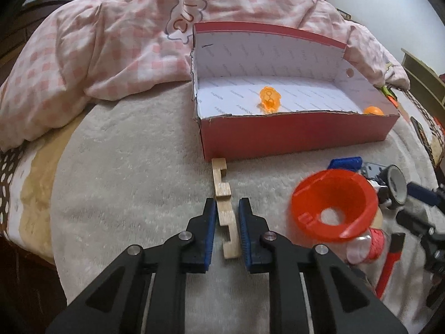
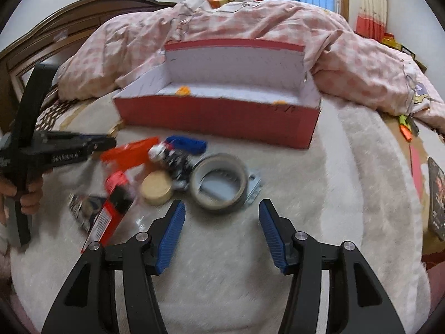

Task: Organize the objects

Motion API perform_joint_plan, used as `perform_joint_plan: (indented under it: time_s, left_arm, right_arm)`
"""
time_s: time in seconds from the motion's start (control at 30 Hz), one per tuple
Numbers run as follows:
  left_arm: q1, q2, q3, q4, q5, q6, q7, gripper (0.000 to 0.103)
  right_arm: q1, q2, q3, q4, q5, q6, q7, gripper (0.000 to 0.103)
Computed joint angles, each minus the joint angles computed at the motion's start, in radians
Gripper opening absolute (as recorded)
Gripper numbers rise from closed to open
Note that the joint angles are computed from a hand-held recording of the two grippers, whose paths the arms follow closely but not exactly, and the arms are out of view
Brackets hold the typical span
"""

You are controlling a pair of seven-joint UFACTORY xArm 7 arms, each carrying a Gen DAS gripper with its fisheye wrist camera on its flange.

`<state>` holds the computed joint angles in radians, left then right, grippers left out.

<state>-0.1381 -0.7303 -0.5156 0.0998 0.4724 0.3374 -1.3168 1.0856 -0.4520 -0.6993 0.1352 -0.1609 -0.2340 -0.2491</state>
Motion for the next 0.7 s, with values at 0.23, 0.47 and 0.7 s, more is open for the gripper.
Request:
perform_joint_plan:
  time_s: [0.23, 0.47, 0.7]
  left_arm:
    - [0.032, 0.026, -0.017, 0.019, 0.022, -0.004, -0.013, 0.017]
    - [-0.018, -0.036, 0.020, -0.030, -0.014, -0.028, -0.024, 0.010]
    - [-0.154, -0.168, 0.015, -0.057, -0.072, 0.088, -0.050, 0.010]
  right_arm:
    - [0.097, 0.073, -0.046, 0.068, -0.019, 0.008, 0.007, 0.056]
    - [0.021, 0.054, 0.003, 0.041, -0.058, -0.007, 0.042, 0.049]
    - [-0.004, -0.040, -0.002, 0.004, -0.024, 0.024, 0.010, 0.049]
